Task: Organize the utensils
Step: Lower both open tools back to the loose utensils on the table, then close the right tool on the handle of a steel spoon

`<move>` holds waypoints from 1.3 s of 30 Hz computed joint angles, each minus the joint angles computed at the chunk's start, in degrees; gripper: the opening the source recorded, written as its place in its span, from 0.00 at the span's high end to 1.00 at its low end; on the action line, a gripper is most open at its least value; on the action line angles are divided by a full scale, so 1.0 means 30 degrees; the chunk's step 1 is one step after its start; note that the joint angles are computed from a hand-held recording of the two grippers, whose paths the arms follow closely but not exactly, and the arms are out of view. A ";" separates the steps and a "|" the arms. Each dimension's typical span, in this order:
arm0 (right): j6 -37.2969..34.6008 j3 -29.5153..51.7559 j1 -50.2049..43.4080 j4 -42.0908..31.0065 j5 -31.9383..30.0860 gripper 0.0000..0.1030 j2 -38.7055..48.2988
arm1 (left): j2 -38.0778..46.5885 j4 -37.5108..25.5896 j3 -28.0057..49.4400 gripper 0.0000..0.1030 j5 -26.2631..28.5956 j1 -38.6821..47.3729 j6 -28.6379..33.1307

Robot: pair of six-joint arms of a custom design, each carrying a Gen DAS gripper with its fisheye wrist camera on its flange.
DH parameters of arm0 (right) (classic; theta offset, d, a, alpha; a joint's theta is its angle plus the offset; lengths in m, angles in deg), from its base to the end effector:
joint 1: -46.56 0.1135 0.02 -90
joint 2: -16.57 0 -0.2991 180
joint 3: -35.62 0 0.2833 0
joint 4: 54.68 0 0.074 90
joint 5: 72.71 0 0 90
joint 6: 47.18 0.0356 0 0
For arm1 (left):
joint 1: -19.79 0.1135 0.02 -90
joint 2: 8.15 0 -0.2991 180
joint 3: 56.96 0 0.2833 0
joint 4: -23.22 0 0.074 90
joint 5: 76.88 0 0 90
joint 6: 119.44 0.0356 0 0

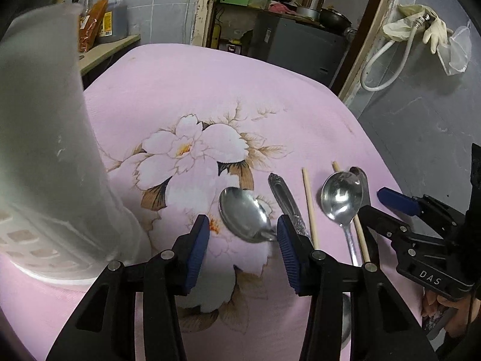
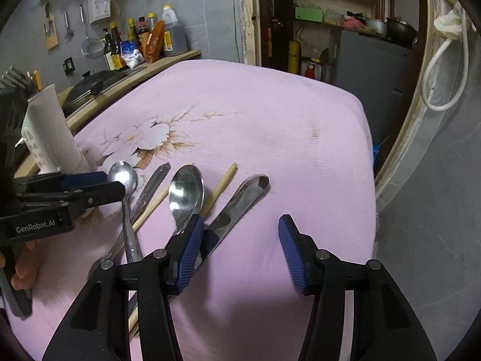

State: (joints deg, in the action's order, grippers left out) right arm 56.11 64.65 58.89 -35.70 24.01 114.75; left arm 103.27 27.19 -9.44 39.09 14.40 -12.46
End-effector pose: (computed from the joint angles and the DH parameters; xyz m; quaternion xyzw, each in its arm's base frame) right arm 0.2289 0.0458 0.0608 0.0278 0.9384 0.0217 0.3438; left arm 0.3042 -0.0444 0.0458 0.2397 0.9119 -0.1904 0.2734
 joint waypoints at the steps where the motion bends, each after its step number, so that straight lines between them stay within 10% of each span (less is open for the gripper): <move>1: -0.0071 0.0112 -0.0110 -0.0048 -0.0155 0.54 0.0067 | -0.0011 0.0133 -0.0032 0.63 -0.0086 -0.0104 -0.0281; 8: -0.0519 0.0888 -0.0970 -0.0369 -0.1875 0.75 0.0595 | 0.0140 0.0476 0.0019 0.92 -0.0337 -0.0438 -0.1243; 16: 0.0002 0.0726 -0.1077 -0.0422 -0.3150 0.91 0.0337 | -0.0086 0.0439 0.0094 0.98 0.0254 -0.0765 -0.1486; 39: 0.6042 -0.2288 1.0772 -0.4818 0.4777 0.91 -0.3794 | -0.1839 -0.8188 0.0470 1.00 0.3686 0.3671 0.4396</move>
